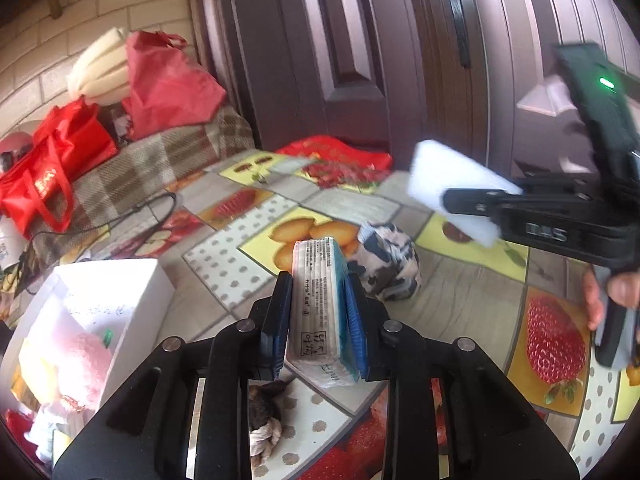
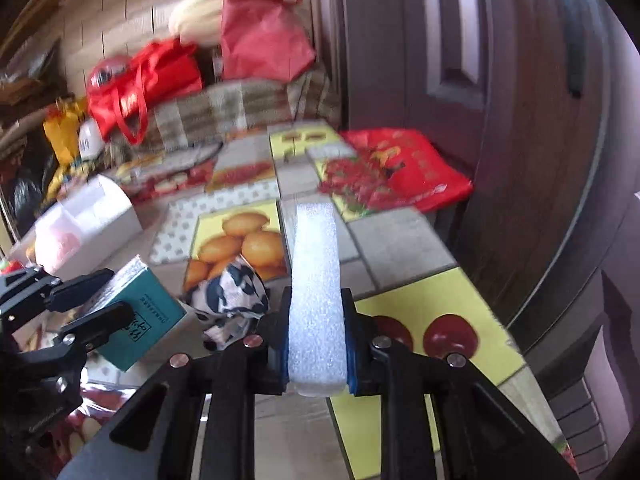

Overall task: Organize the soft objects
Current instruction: 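Grasp the blue tissue pack with the left tool while the right grasps the white foam pad, then carry the tissue pack and foam pad over the white tray and open both tools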

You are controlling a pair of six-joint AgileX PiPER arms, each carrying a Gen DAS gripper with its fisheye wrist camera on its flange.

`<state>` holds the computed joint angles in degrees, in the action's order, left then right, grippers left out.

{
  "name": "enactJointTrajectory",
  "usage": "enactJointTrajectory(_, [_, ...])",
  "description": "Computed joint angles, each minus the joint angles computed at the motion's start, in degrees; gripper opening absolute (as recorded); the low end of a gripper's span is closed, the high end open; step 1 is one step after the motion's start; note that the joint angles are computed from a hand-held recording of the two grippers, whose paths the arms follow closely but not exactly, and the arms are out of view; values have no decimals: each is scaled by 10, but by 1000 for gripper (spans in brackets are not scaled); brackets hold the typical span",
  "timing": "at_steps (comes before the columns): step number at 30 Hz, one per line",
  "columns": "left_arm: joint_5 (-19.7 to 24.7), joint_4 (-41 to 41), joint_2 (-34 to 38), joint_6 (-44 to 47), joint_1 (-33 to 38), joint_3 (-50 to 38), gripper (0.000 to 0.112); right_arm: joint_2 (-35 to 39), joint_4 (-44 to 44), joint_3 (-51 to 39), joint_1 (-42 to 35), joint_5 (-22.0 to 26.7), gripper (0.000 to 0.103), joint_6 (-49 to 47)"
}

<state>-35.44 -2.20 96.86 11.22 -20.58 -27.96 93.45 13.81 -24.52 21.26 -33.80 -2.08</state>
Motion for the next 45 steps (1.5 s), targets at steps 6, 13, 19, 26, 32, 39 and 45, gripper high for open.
enactJointTrajectory(6, [-110, -55, -31, -20, 5, 73, 25, -20, 90, 82, 114, -138, 19, -23])
enactJointTrajectory(13, [-197, -87, -63, 10, 10, 151, 26, 11, 190, 42, 236, -153, 20, -59])
enactJointTrajectory(19, [-247, -21, -85, -22, 127, 204, 26, 59, 258, -37, 320, -138, 20, -128])
enactJointTrajectory(26, [-279, 219, -81, -89, 432, 221, 26, 127, 279, -149, 374, -101, 20, -175])
enactJointTrajectory(32, [-210, 311, -24, -191, 579, 118, 26, 196, 318, -289, 390, -17, 20, -267])
enactJointTrajectory(39, [-174, 234, 15, -147, 533, 58, 26, 286, 489, -477, 379, 105, 19, -491])
enactJointTrajectory(45, [-116, 262, 36, -218, 549, 1, 26, 341, 629, -583, 373, 112, 19, -631])
